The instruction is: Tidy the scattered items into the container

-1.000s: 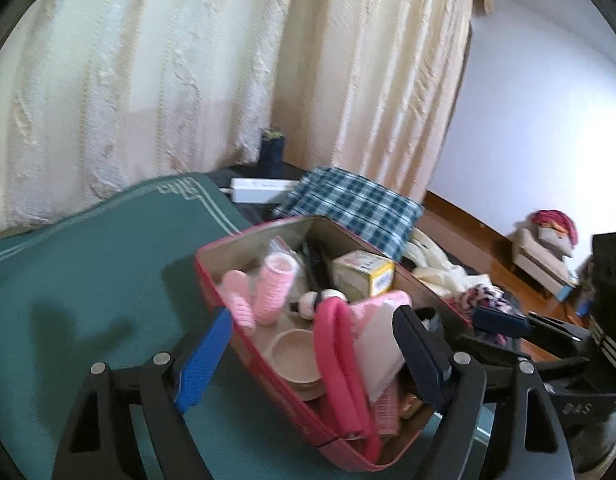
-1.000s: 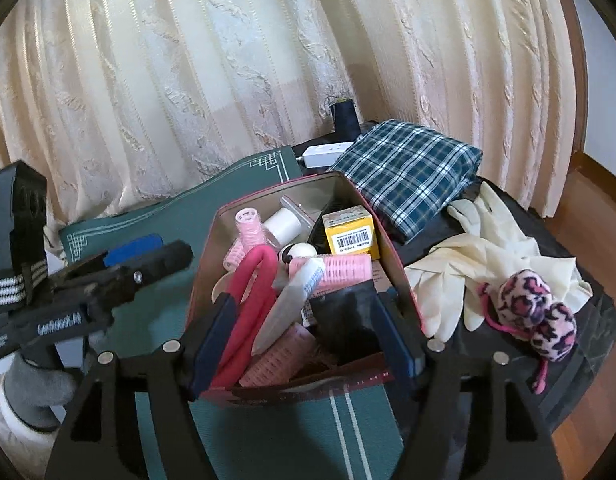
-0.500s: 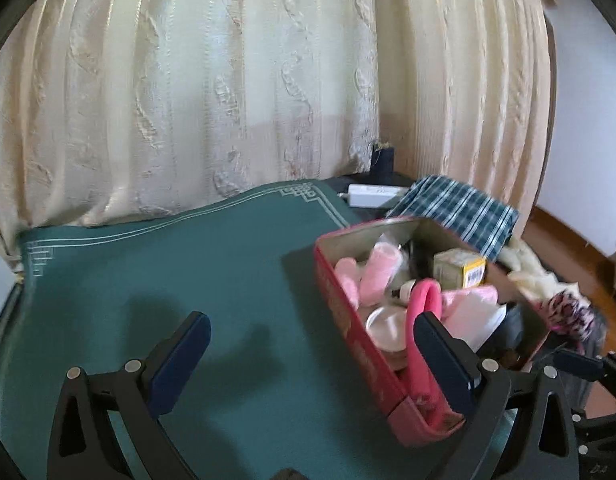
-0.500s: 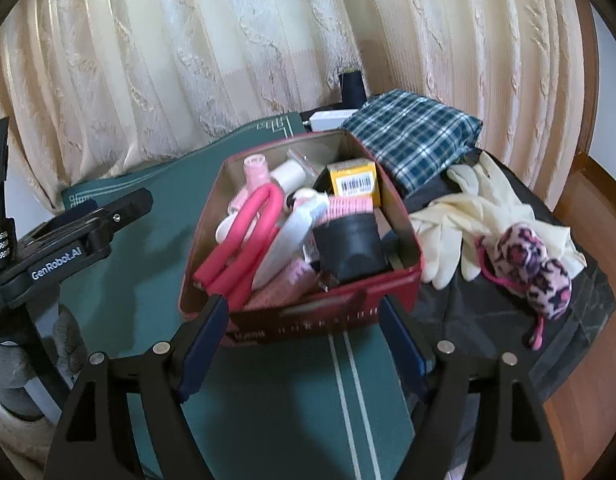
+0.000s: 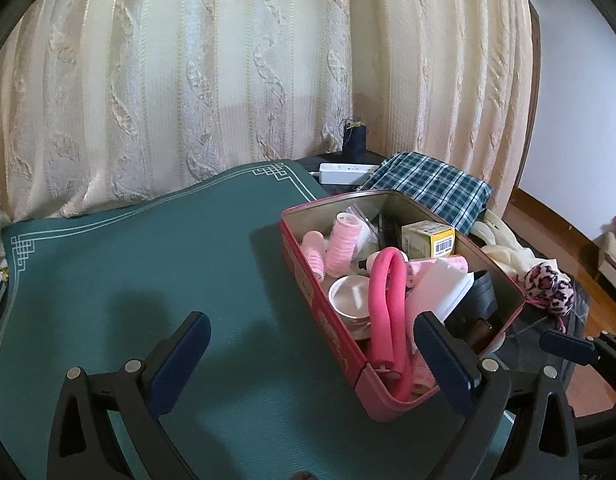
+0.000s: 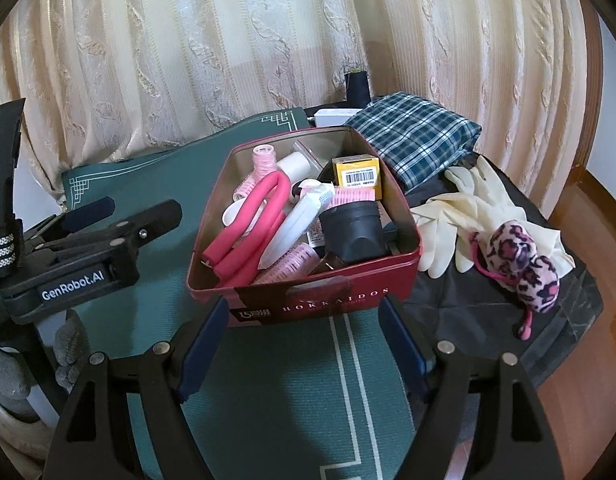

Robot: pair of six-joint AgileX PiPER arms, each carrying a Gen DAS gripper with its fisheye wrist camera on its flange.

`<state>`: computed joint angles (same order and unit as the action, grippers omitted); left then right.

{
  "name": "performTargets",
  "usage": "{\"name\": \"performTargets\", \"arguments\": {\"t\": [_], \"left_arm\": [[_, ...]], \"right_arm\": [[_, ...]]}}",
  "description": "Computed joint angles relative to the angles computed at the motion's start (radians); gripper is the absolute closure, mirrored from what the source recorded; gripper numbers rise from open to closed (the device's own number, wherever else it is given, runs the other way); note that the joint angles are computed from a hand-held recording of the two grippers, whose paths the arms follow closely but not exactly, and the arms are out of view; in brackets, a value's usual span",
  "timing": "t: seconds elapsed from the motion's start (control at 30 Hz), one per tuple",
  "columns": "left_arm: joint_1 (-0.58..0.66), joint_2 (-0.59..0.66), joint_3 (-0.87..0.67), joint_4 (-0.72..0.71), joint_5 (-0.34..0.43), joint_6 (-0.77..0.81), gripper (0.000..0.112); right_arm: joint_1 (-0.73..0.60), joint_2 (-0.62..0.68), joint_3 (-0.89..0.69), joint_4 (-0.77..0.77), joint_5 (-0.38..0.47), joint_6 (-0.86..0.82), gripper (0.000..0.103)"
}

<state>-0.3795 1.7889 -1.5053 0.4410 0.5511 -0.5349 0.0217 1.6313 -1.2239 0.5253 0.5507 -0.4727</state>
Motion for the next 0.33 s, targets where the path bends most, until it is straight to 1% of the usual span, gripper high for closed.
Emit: {"name": "performTargets", "arguments": {"t": [0.1,0.2,0.33], "left_arm": [[-0.010,0.006,-0.005,0.024,0.010,-0.013,0.009],[-0.016,0.003,0.010,0.051,-0.008,-0.032,0.009],[-0.009,0.010,0.002,0.019,-0.001,0.006,0.009]], "right_arm": [[0.003,0.004,0.000,-0.001,-0.002,0.004,0.023],[0.002,0.006,0.001,0.005,-0.002,0.004,0.023],[0.000,0.008,0.002,0.024,0.002,-0.007,0.023]]}}
